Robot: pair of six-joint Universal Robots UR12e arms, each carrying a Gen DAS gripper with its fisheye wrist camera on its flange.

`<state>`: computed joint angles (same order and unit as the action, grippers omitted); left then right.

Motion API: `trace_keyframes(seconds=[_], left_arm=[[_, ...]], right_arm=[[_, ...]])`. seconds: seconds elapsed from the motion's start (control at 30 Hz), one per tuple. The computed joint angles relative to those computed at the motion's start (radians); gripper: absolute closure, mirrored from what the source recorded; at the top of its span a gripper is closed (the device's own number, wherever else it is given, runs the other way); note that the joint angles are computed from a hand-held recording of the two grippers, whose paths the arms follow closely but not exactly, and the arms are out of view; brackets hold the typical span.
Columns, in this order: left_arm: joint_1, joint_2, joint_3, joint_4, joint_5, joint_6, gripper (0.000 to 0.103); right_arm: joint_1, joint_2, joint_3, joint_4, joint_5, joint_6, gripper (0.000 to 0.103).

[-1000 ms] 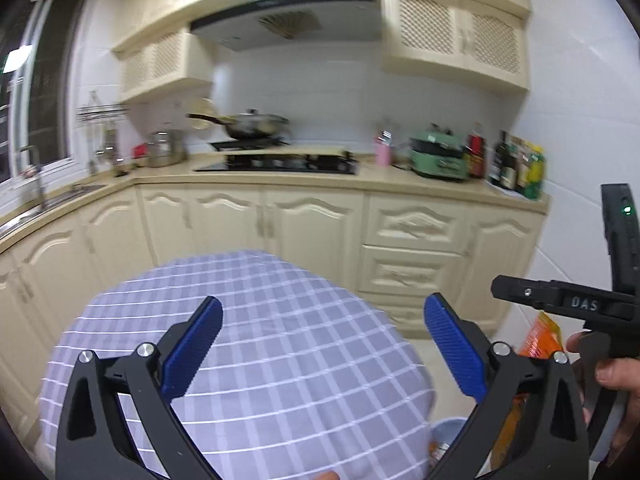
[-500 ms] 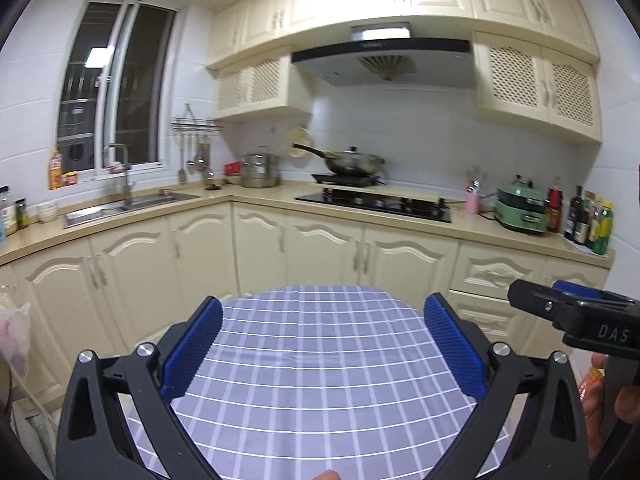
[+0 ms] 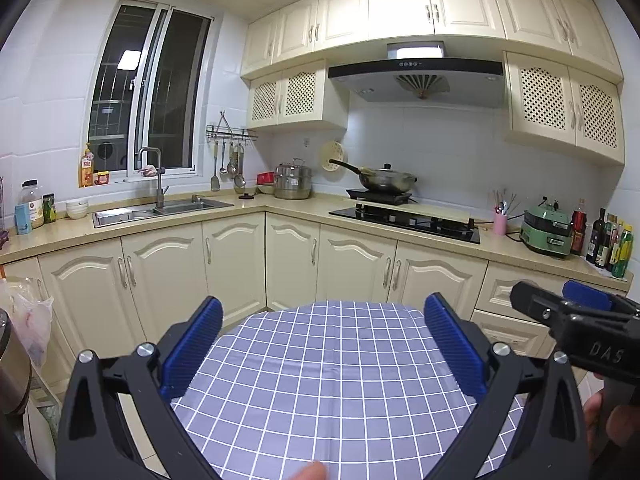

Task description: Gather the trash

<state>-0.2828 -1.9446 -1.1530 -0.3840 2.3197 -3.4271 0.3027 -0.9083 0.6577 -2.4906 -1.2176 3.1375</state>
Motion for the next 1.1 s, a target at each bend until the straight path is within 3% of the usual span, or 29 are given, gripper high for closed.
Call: trace_keyframes(seconds=[0.67, 1.1], left_arm=[[0.017, 0.045, -0.033, -0.037, 0.007, -0.064, 0.004], [0.015, 0.044, -0.039, 0.008, 0.046, -0.013, 0.004]], right_arm=[[0.018, 0.013, -0.025, -0.014, 0.0, -0.011, 0.006], [0.022, 0.029, -0.052, 0.004, 0.005, -0.016, 0.006]])
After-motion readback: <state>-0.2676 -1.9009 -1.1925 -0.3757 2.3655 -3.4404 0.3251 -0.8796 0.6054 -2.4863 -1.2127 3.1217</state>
